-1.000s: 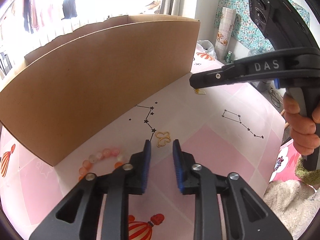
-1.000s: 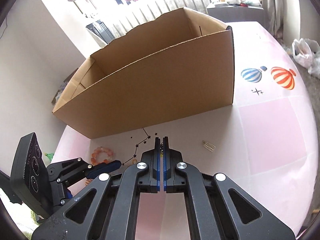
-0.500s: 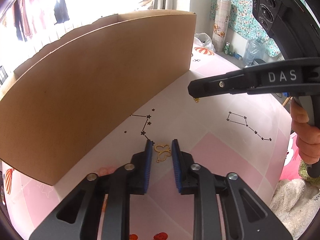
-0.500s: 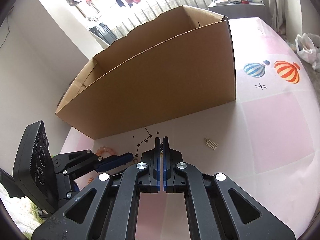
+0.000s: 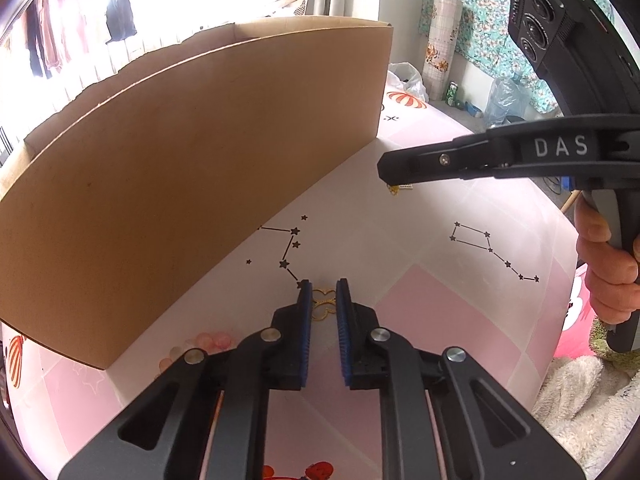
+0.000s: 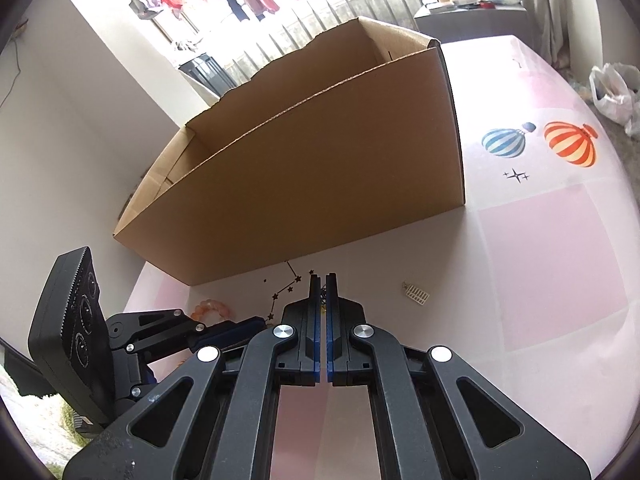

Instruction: Organize jewelry

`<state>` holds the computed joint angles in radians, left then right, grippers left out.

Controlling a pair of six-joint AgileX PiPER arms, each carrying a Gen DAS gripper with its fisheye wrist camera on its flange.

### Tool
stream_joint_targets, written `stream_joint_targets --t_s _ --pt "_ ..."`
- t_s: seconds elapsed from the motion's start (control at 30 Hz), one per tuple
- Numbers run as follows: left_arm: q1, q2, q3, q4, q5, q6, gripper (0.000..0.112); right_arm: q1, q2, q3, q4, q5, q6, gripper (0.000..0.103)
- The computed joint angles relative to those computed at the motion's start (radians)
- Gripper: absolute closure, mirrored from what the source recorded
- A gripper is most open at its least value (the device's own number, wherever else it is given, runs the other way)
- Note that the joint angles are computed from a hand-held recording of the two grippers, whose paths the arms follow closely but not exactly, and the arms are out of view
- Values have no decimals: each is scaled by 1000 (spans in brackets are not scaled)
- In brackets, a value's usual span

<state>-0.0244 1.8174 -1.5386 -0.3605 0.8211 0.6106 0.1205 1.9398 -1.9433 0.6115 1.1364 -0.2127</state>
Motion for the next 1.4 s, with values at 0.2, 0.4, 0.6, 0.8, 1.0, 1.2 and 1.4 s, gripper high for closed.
stream_joint_targets --t_s 0.2,0.4,0.6,0.8,1.0,1.2,1.4 --pt "47 -22 -27 -104 46 58 112 -2 -33 -22 0 4 -8 103" --pt "93 -46 -69 -196 76 116 112 -9 -15 -161 7 29 -14 103" --pt "75 -3 -96 -133 128 64 107 0 -18 -147 5 30 -17 103" --pt "24 58 -111 2 122 -73 91 11 -23 -98 3 23 10 103" --pt "24 92 -124 -33 116 -83 87 7 -33 -63 17 15 8 103" --pt "51 132 -165 -138 199 -75 86 0 -27 -61 27 21 5 103" --pt "31 97 -130 -77 132 -113 86 -9 -22 -55 36 22 5 103"
